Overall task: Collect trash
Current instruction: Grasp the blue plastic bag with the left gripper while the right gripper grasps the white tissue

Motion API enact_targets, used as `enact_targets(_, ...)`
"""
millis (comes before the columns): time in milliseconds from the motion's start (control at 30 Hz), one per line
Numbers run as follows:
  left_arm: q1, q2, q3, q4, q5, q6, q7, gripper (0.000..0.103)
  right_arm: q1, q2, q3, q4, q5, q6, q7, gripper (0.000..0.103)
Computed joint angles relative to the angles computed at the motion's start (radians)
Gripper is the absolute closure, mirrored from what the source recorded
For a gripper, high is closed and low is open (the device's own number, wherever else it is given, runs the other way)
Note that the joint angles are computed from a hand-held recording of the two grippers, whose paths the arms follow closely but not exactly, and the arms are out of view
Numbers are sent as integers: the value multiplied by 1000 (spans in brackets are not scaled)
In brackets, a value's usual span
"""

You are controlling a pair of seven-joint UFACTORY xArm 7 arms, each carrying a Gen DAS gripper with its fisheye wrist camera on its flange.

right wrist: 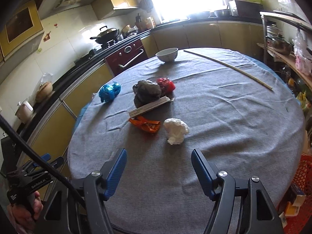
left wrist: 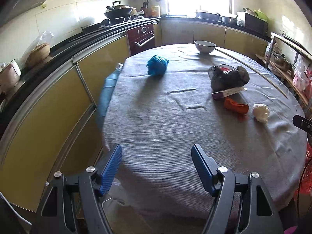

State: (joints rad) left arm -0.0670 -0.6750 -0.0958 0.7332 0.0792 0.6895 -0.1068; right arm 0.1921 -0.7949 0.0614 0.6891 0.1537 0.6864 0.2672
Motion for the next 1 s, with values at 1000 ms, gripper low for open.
enact_targets(1000, -8, 361, -6, 397, 55, 61, 14, 26, -11, 21, -186, -11, 161, 54, -255, 31)
